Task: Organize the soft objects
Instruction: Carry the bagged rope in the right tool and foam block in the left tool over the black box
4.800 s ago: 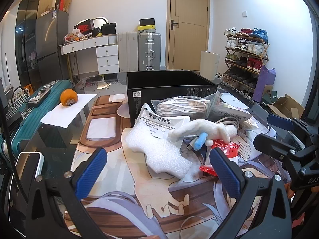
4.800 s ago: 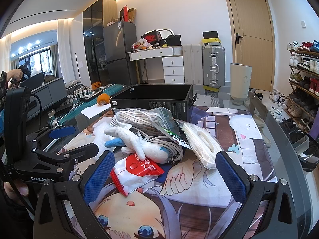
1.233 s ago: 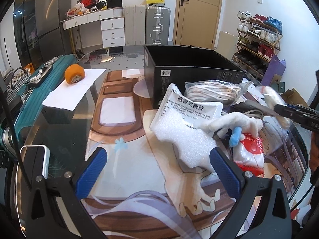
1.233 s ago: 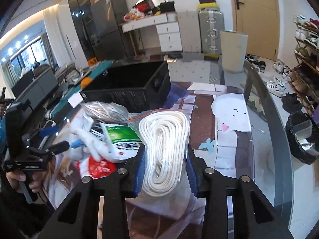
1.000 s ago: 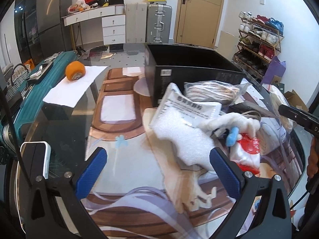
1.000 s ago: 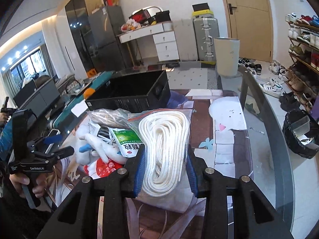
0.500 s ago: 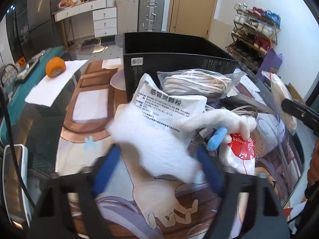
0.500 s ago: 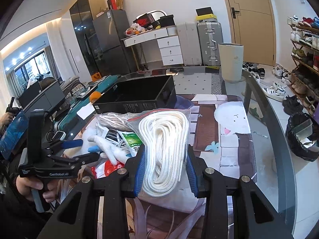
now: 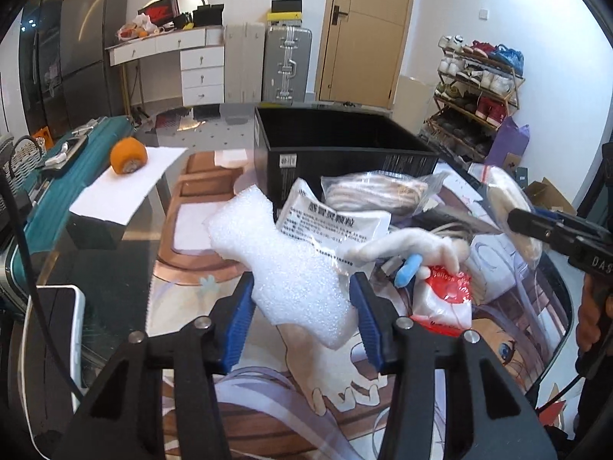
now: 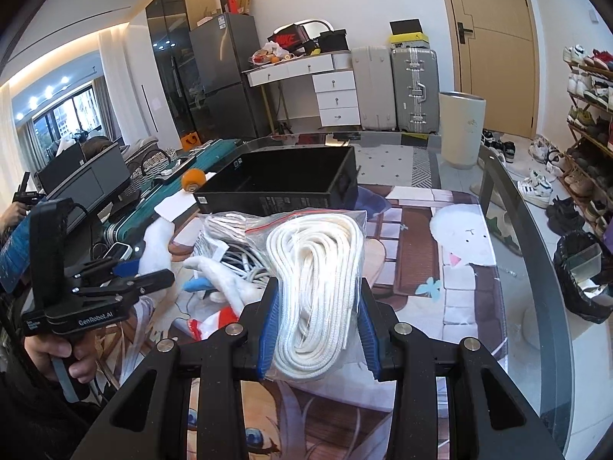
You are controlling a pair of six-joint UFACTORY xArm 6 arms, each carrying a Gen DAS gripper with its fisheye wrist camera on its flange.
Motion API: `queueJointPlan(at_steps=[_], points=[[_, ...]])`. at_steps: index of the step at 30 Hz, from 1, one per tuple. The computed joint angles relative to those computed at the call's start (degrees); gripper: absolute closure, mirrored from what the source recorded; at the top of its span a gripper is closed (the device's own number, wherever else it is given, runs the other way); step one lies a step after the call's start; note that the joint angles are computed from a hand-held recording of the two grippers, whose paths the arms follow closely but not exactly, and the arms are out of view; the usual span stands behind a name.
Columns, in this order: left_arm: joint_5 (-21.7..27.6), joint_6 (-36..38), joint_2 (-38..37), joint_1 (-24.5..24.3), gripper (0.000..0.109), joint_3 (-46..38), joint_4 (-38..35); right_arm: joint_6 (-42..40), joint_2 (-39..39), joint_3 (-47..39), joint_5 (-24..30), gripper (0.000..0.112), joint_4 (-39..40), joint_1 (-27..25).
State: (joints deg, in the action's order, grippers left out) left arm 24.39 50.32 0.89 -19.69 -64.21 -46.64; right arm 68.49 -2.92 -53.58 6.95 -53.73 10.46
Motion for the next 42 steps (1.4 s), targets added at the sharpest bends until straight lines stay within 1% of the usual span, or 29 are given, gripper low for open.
queueJointPlan(at_steps=[7,10,15,17,19,21,24,29,33,35,36,42], points=[[-0.79,1.73,-1.03,-0.51,0.06,-0.8,-1.35,3.31,-0.72,-1.04,0.75,0.075,-4.37,1.21],[-0.52,2.89,-0.93,-0.69,0.06,-1.96,-2.36,2.92,-0.85,-1.71,0.98,0.075,-4.33,1.63],[0.37,4.41,-0.35,-1.05,0.06,-4.18,-2.61,-0.09,-0.57,-3.83,2.3,0.075,-2.77,2.36],[1.21,5.41,0.32,-1.08,0.06,-5.54,-2.56,-3.84,-0.26,-4.79,3.11,0.075,-0.19,2.8],[1.4,5.57,1.08,-1.0,0.06,-6.81,-1.98,-10.25,0.52,-5.98,3.33,0.075,4.39,2.93],[1.37,4.37,2.63,-1.08,0.06,-8.93,-0.72,-17.23,1.75,-7.83,4.68,0.075,9.76,3.16],[2.94,3.08,4.85,-0.83,0.06,-12.11,0.06,-23.94,3.39,-10.26,6.1,0.075,15.13,3.16],[5.93,1.25,8.73,-0.6,0.06,-17.74,1.27,-32.18,6.6,-14.32,6.85,0.075,22.71,2.72],[6.95,0.0,11.39,-0.6,0.06,-21.5,2.58,-37.09,9.1,-17.09,6.81,0.075,27.03,2.46],[8.52,-1.19,13.24,-0.45,0.059,-24.25,3.15,-39.11,10.79,-19.1,7.17,0.075,28.84,2.41],[8.81,-1.68,13.95,-0.46,0.059,-25.25,3.58,-41.17,11.75,-20.2,7.35,0.075,30.85,2.44],[10.93,-3.06,18.17,-0.45,0.059,-31.35,6.08,-48.16,15.8,-25.16,7.31,0.075,36.55,2.12]])
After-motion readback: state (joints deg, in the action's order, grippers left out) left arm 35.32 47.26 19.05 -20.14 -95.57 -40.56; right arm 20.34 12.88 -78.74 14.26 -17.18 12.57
